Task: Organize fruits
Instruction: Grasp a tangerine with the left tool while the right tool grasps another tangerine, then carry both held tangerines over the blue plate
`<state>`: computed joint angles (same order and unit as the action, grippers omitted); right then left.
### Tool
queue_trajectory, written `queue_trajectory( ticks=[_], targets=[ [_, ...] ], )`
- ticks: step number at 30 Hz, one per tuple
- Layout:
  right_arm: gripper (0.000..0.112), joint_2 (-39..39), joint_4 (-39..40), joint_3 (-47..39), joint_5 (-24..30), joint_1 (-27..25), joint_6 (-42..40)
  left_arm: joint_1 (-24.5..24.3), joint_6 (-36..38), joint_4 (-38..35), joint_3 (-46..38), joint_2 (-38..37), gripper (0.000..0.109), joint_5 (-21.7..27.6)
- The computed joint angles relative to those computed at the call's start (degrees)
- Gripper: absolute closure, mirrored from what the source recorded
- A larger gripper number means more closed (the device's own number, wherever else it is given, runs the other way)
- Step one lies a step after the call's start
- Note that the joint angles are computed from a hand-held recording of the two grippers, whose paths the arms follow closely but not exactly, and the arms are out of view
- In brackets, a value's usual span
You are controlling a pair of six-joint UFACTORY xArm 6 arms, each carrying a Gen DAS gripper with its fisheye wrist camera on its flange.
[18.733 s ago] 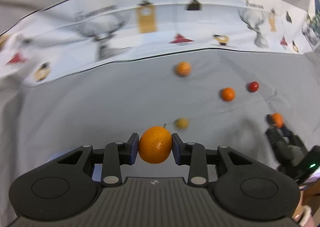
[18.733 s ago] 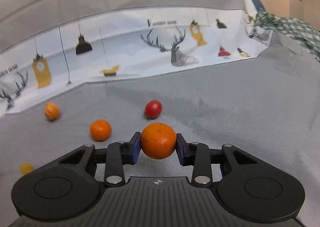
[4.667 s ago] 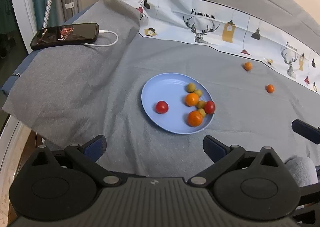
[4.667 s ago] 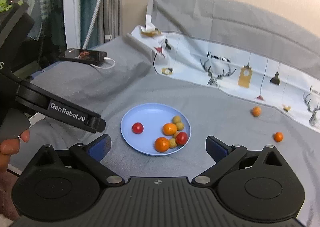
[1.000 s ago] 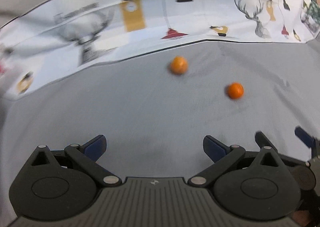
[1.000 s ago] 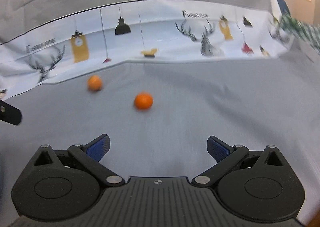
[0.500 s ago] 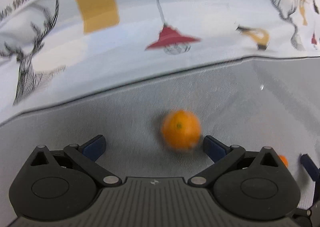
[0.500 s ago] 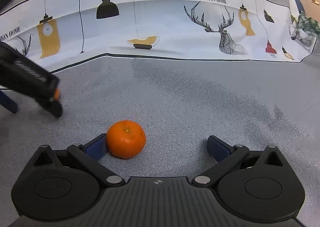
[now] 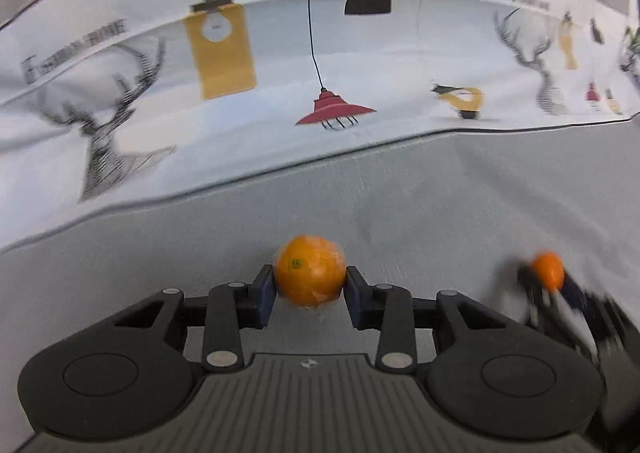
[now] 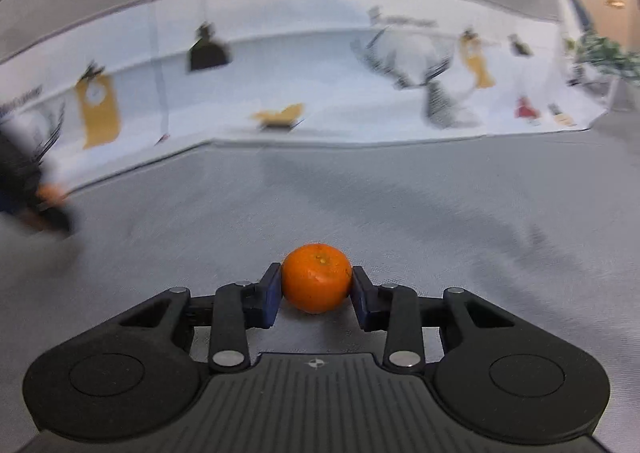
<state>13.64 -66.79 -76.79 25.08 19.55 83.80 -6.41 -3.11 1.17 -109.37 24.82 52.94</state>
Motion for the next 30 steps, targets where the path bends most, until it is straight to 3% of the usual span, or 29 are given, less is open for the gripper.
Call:
queue_trajectory(
  ticks=[4, 9, 16, 22, 26, 30],
  targets=[
    [0.075, -6.12, -1.35, 4.23, 5.45, 1.10, 4.41, 1.59, 2.91, -7.28, 18.72, -17.99, 0.068, -0.61],
    [0.075, -19.45, -1.12, 12.89, 5.38, 3.63, 5.14, 2.64, 4.30, -6.56, 36.51, -39.75, 0.068, 2.76],
    [0.074, -41.67, 9.23, 25.02, 10.40, 18.49, -4.38, 8.07, 7.34, -7.88, 46.60, -61.79, 0.068, 14.04],
    [0.074, -48.73, 19.48, 24.89, 11.75, 31.65, -11.75, 14.50, 9.00, -4.74, 50.39, -76.23, 0.068, 21.36],
    [0.074, -48.29, 23.24, 21.63, 11.23, 37.38, -16.53, 21.20, 10.67, -4.40, 51.81, -84.19, 0.068, 25.41],
    [0.074, -46.23, 24.49, 18.02, 12.33, 43.21, -21.32, 37.68, 18.67, -13.70, 51.50, -88.09, 0.068, 30.21]
  ],
)
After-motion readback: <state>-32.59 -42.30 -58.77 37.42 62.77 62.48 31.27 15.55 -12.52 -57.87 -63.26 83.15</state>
